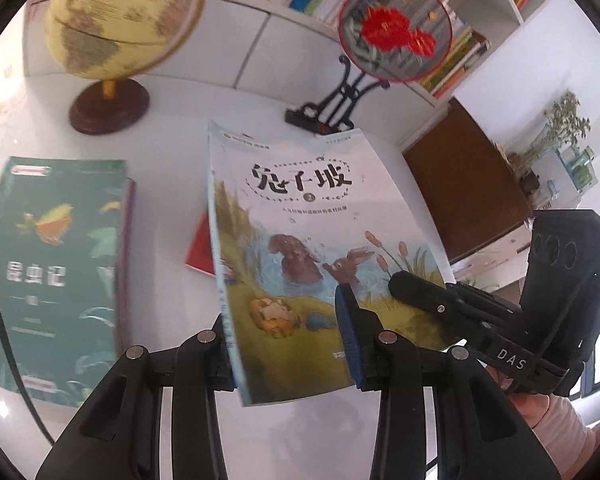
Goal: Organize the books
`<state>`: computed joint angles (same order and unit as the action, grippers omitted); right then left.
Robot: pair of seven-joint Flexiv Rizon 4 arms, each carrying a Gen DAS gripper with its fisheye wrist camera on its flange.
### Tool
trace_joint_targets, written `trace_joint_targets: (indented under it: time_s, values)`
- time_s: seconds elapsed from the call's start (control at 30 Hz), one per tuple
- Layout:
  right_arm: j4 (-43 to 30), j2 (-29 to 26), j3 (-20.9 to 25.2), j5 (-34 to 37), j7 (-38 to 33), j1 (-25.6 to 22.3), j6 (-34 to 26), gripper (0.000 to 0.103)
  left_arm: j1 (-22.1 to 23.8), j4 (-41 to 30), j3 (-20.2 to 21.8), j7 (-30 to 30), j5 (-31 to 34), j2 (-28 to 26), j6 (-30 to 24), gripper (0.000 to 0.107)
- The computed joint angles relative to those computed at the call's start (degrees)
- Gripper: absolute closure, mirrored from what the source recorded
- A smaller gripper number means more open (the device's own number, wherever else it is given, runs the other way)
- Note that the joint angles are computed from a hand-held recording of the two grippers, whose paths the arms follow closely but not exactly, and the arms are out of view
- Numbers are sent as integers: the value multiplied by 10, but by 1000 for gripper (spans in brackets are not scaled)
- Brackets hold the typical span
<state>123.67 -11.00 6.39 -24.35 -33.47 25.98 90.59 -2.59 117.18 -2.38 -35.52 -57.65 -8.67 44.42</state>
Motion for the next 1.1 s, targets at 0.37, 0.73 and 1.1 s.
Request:
trace_joint_targets:
  time_s: [0.37,0.73,1.1]
  values:
    - [-134,-92,27,21,-40,39,-19,90,58,0,39,24,-7,7,12,73]
    - [-275,-201,18,46,-30,107,-71,90,129,-46,52,-10,69,-48,-16,73]
    - [-309,-233,3,57,34,132,-122,90,159,-79,50,-66,159,-90,-51,71]
